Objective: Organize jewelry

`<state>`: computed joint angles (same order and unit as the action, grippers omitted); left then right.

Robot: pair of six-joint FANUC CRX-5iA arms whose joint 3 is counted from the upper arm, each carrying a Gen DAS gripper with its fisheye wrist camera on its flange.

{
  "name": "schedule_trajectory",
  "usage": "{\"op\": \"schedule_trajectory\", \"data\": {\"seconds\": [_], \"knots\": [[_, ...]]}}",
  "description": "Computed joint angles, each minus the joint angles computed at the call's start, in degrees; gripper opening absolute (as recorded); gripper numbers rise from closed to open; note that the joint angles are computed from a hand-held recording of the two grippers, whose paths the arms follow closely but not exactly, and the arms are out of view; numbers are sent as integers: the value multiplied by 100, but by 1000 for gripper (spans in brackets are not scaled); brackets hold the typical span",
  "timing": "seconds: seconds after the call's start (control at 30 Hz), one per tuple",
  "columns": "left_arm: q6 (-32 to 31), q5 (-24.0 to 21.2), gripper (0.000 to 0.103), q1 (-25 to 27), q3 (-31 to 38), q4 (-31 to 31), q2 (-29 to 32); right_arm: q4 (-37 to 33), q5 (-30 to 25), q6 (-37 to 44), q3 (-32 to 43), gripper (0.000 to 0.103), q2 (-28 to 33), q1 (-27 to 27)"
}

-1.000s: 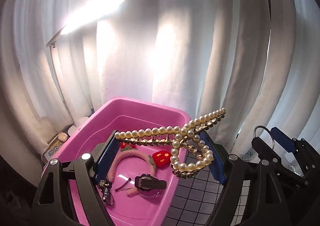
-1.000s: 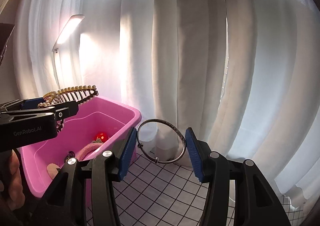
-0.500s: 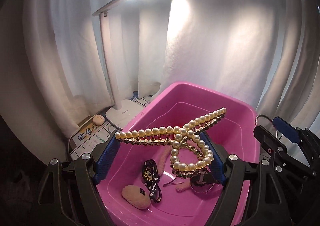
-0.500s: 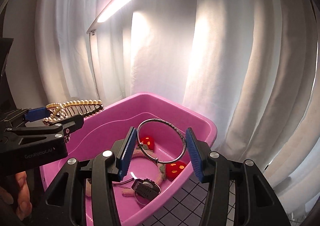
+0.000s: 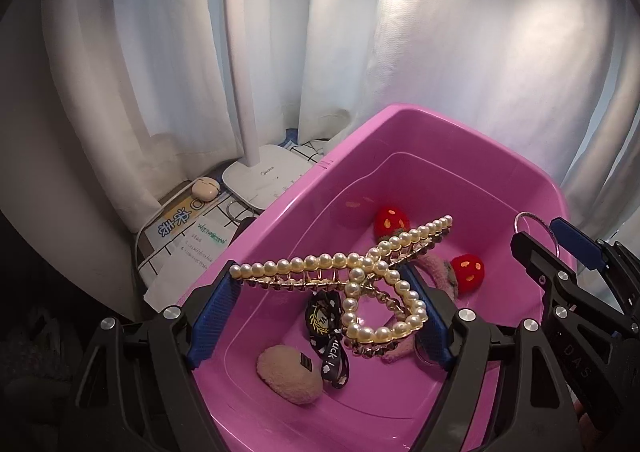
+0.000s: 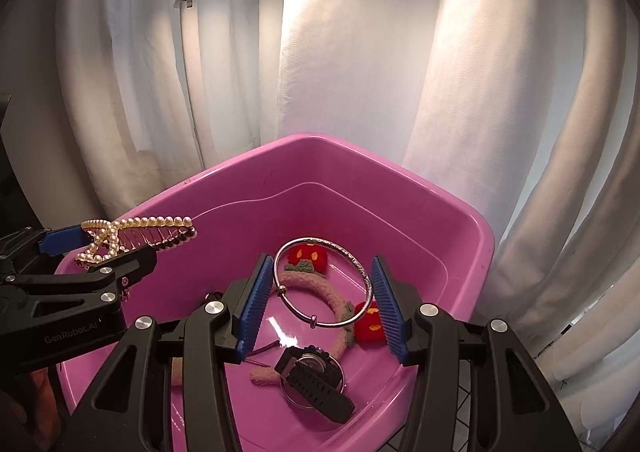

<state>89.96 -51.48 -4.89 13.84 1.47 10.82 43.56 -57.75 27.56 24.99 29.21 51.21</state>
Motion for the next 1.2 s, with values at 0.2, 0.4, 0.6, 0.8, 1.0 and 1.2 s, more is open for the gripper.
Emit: {"op": "schedule_trajectory", "data": {"seconds": [0.2, 0.4, 0.6, 0.8, 1.0, 1.2], "knots": [[74, -268, 83, 30, 125, 17, 108, 104, -219, -246, -16, 60, -13, -6], [137, -116, 83, -5, 78, -108, 2, 71, -246, -264, -24, 60, -29, 7], [171, -98, 86, -19, 56, -131, -59, 199, -269, -388, -81, 60, -56, 65], [317, -189, 94, -22, 86, -191, -140, 265, -322, -661, -188, 62, -150, 133], [438, -374, 95, -24, 147, -267, -196, 352, -367, -784, -307, 64, -251, 234], [404, -483, 95, -68, 195, -428, -240, 430, -362, -865, -474, 65, -367, 310]]}}
